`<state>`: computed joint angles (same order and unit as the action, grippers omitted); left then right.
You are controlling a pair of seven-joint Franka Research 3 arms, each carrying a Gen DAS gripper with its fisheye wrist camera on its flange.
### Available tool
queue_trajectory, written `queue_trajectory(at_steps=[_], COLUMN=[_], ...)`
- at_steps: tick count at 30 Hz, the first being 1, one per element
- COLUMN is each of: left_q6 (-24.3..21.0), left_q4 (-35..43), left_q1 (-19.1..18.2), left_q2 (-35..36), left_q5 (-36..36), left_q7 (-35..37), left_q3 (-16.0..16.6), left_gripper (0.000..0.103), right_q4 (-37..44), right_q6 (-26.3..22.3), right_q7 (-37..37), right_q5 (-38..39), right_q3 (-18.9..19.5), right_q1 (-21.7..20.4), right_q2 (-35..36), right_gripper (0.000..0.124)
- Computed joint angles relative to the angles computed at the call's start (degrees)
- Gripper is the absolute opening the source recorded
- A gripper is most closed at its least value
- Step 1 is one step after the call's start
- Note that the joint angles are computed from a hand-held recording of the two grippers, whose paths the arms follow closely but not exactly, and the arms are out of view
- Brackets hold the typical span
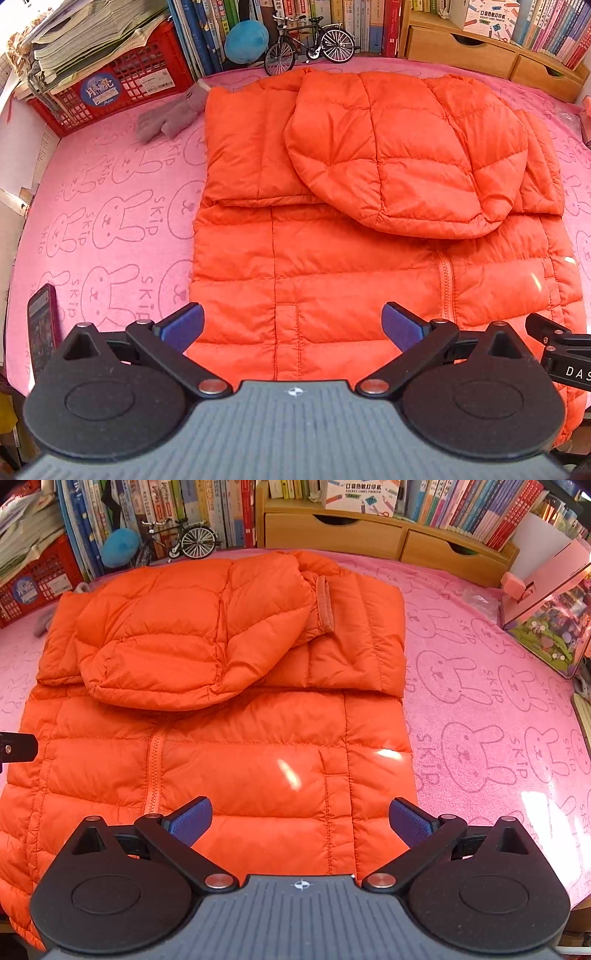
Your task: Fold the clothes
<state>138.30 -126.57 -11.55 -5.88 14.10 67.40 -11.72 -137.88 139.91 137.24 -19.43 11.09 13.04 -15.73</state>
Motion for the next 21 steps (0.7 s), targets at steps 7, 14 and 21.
queue_trajectory(at_steps=[7, 14, 21], left_q6=[-1.35, -3.21, -3.48], left_q4=[-2.95, -5.11, -7.11], left_q1=[0.40, 0.90, 0.98], left_q2=[-2.21, -3.79, -5.57], left_q5=[-2.92, -5.96, -7.12], left_q7=[0.26, 1.08, 2.08], left_q3=[0.74, 1.54, 1.84], left_gripper=[0.103, 0.103, 0.103], right_q4=[0.05, 1.66, 1.63], right_q6=[-1.04, -2.52, -3.24], right_q7=[-2.39, -3.43, -3.91], right_q5=[2.32, 3.75, 3.67], right_q3=[0.03, 0.23, 0.52], right_q1=[1.48, 3.51, 4.95], right_q2=[0.80, 2.69, 2.61], right_gripper=[0.103, 0.103, 0.103])
